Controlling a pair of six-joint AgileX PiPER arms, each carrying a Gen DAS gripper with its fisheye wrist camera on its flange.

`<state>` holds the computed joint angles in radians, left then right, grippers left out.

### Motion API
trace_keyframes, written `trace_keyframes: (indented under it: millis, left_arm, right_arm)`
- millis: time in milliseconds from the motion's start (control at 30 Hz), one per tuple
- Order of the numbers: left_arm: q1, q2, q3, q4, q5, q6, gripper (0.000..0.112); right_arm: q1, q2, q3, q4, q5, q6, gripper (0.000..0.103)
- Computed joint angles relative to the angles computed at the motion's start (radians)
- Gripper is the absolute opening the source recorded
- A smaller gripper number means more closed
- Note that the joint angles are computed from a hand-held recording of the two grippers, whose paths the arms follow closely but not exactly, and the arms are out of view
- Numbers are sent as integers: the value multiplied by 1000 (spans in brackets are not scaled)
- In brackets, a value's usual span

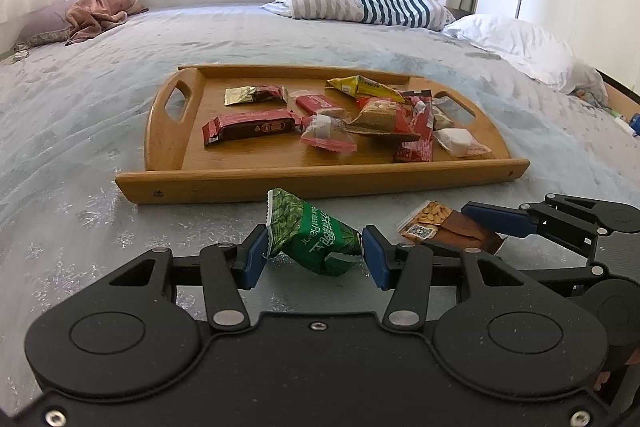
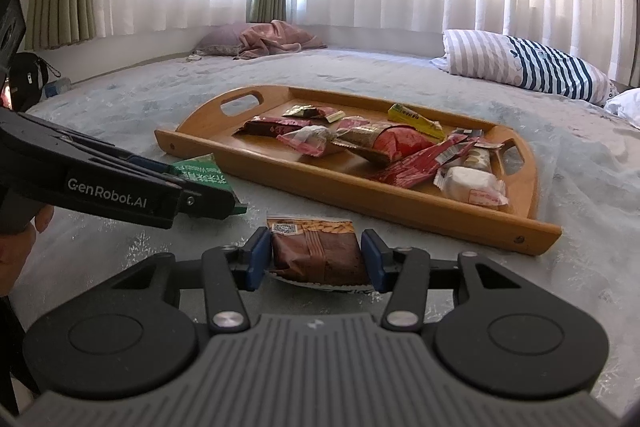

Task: Organize snacks
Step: 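Carry the green packet and brown packet over the wooden tray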

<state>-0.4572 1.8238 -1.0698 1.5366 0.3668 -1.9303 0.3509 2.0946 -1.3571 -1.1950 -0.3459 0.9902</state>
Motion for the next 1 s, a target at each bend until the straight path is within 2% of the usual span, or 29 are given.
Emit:
trace_keyframes:
  millis: [167, 467, 667, 1000]
  left_arm:
    - [-1, -22, 5, 15, 11, -7, 48]
    - [11, -43, -24, 9, 21, 28, 48]
    - [36, -43, -46, 37, 6, -31, 48]
    - [70, -8, -95, 34, -11, -58, 48]
  right_arm:
    - [-8, -9, -3, -19, -9, 56, 53]
    - [5, -18, -23, 42, 3, 19, 53]
    - [19, -11, -64, 92, 25, -13, 53]
    - [26, 34, -172, -24, 65, 161, 53]
